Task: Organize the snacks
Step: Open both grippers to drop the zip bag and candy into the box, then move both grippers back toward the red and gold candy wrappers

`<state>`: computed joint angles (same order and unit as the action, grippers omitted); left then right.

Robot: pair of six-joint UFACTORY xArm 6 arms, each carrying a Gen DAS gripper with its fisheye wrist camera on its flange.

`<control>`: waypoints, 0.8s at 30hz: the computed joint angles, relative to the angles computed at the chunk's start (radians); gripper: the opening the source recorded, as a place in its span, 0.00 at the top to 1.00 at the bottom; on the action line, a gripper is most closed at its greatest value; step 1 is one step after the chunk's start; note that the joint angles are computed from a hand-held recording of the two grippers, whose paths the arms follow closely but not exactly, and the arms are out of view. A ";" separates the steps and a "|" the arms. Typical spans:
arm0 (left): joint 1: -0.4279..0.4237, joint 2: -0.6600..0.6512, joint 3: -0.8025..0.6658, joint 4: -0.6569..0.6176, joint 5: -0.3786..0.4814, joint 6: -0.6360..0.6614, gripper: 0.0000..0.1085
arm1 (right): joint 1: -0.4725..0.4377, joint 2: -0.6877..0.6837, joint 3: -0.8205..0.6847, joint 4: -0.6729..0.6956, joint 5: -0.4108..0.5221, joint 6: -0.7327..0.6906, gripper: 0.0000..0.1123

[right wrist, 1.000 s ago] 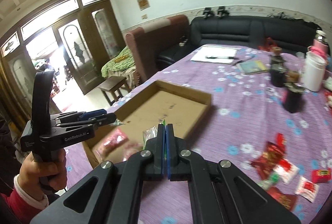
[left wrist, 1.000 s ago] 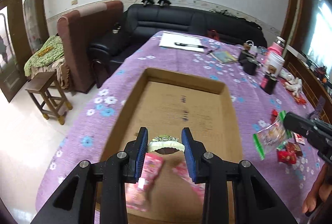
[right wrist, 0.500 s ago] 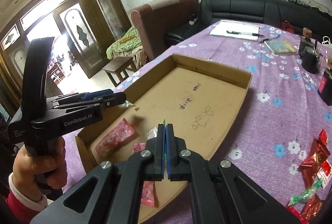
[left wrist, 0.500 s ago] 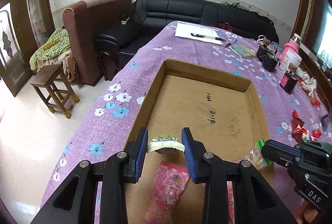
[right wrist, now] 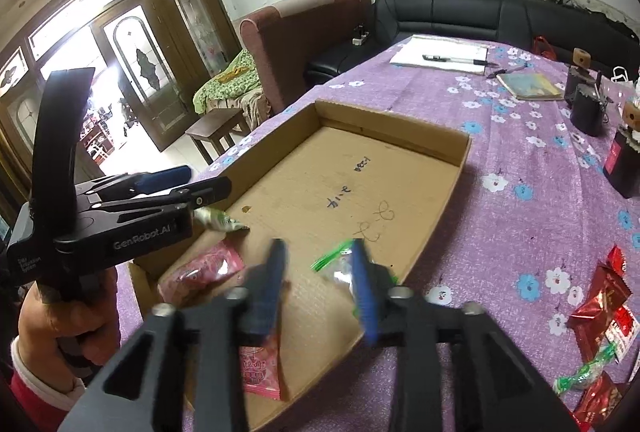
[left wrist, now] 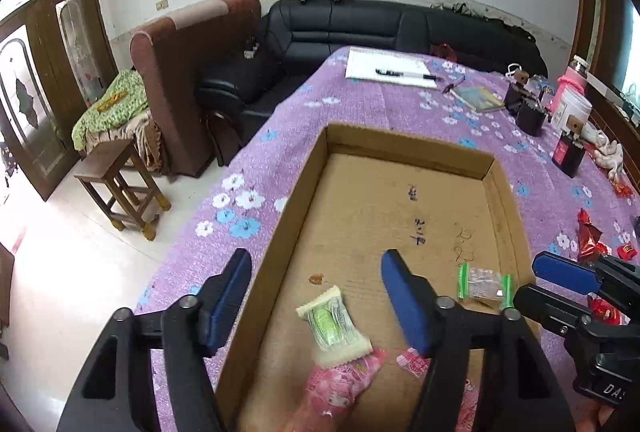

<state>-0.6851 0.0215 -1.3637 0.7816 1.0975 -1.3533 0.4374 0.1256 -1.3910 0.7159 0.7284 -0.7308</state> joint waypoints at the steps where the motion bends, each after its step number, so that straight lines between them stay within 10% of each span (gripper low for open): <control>1: -0.004 -0.001 -0.004 0.005 0.008 -0.002 0.34 | 0.001 -0.005 0.004 -0.002 -0.006 -0.003 0.66; 24: -0.119 0.161 -0.236 -0.024 -0.030 0.047 0.26 | -0.223 -0.269 0.268 0.037 0.000 -0.082 0.66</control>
